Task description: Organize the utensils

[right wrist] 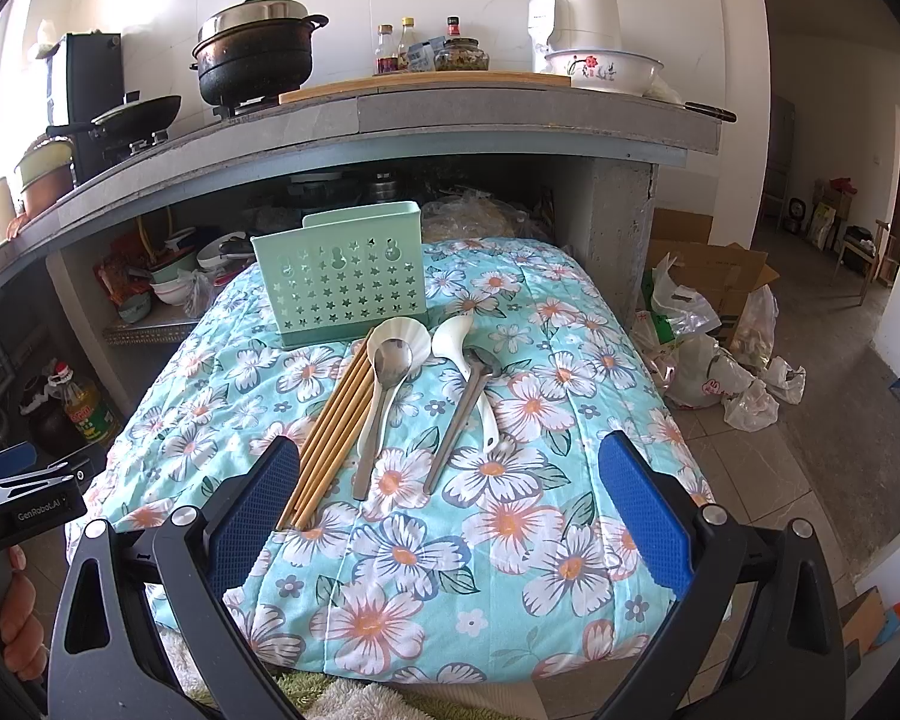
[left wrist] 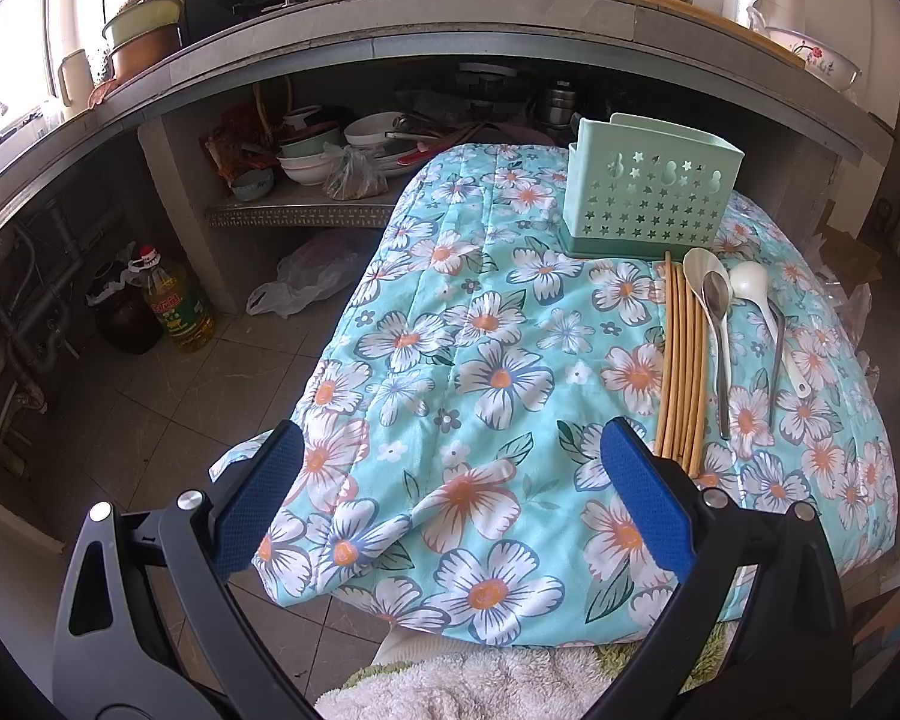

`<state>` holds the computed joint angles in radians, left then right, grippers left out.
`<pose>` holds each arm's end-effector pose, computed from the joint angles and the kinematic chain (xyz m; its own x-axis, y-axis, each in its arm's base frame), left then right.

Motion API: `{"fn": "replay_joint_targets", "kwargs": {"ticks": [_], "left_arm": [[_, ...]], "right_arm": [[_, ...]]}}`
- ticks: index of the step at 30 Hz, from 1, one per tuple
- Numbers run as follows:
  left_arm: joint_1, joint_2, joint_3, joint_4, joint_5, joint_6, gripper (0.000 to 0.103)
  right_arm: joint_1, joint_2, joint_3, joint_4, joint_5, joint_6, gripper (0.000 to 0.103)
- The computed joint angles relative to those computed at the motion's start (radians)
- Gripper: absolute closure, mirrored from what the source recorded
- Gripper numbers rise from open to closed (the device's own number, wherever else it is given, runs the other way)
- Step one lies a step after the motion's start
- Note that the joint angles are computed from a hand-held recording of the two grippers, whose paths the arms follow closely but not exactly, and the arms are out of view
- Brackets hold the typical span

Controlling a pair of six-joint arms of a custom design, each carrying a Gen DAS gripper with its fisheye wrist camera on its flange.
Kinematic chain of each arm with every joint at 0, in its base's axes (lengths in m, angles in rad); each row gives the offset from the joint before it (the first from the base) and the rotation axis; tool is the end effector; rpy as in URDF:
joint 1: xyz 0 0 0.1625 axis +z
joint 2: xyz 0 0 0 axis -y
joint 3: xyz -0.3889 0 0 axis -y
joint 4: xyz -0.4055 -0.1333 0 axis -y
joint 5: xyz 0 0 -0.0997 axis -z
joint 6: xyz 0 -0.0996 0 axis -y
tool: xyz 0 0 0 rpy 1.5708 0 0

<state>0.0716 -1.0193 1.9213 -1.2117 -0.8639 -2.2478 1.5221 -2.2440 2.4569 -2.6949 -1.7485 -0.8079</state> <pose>-0.3982 -0.2271 0.0576 -0.5894 -0.5198 -0.6184 0.2481 0.6120 -0.7509 0.1013 -0.2977 0.3996 -0.6962 -0.3129 0.6461 -0.6851 0.5584 -0.4678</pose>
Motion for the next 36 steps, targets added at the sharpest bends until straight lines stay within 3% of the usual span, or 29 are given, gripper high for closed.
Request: {"fn": "replay_joint_targets", "kwargs": {"ticks": [25,29,36], "left_arm": [[-0.006,-0.002,0.020,-0.032,-0.011,0.014,0.007],[0.001,0.011,0.045,-0.084,-0.024,0.040,0.007],[0.049,0.023,0.054,-0.121,-0.032,0.115,0.007]], "right_arm": [[-0.003,-0.006,0.002,0.009,-0.002,-0.009,0.006],[-0.014,0.045,0.028,-0.075,-0.014,-0.052,0.006],[0.018,0.200,0.023,-0.209,-0.114,-0.104,0.006]]}}
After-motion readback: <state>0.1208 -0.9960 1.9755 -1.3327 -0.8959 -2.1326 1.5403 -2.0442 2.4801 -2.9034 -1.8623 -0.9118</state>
